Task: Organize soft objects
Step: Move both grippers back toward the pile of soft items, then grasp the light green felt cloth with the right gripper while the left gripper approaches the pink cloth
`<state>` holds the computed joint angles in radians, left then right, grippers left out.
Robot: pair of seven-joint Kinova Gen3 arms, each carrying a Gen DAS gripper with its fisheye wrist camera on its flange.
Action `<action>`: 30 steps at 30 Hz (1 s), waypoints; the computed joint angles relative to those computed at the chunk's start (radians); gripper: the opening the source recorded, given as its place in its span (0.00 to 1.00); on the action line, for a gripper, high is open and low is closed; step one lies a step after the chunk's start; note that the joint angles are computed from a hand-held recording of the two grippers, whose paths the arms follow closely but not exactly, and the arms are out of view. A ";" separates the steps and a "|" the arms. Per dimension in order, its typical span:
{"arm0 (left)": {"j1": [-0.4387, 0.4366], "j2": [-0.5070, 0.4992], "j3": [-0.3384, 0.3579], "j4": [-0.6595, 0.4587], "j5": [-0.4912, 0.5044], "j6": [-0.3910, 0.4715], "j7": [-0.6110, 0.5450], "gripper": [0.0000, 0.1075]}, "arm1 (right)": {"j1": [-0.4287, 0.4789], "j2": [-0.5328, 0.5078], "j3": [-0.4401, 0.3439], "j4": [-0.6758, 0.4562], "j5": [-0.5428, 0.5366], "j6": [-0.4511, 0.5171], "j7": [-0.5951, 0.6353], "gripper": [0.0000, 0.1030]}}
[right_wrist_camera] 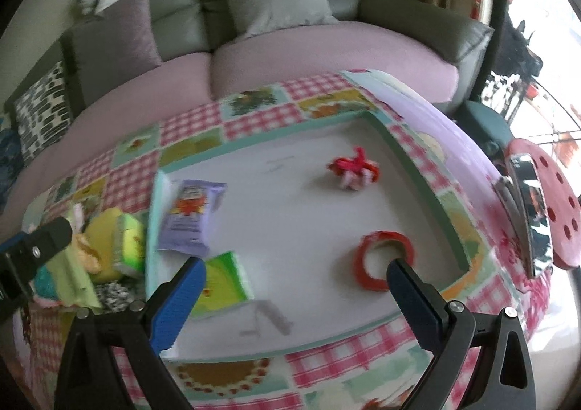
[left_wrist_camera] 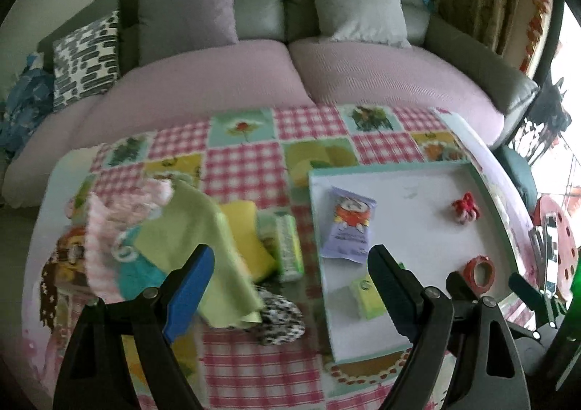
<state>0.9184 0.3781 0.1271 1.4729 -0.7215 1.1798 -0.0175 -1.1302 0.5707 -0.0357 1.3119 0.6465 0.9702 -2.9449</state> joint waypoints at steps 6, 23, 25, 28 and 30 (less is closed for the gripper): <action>-0.043 -0.121 0.009 0.153 -0.005 -0.014 0.103 0.81 | 0.006 0.031 -0.031 -0.078 -0.043 -0.037 0.092 0.98; -0.325 -0.414 0.103 0.580 0.135 -0.170 0.446 0.81 | -0.044 0.226 -0.007 -0.481 -0.218 -0.015 0.441 0.98; -0.356 -0.419 0.116 0.594 0.146 -0.183 0.440 0.81 | -0.049 0.261 0.002 -0.548 -0.241 0.001 0.485 0.98; -0.402 -0.421 0.137 0.608 0.157 -0.197 0.425 0.81 | -0.049 0.318 0.012 -0.649 -0.284 0.031 0.543 0.98; -0.421 -0.422 0.150 0.613 0.157 -0.200 0.423 0.81 | -0.048 0.359 0.017 -0.720 -0.314 0.066 0.584 0.98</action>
<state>0.4979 -0.0436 0.2769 2.0858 -0.5645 0.9800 0.4050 -1.1780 0.9302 -0.0188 0.5916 0.3326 1.0358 -2.3607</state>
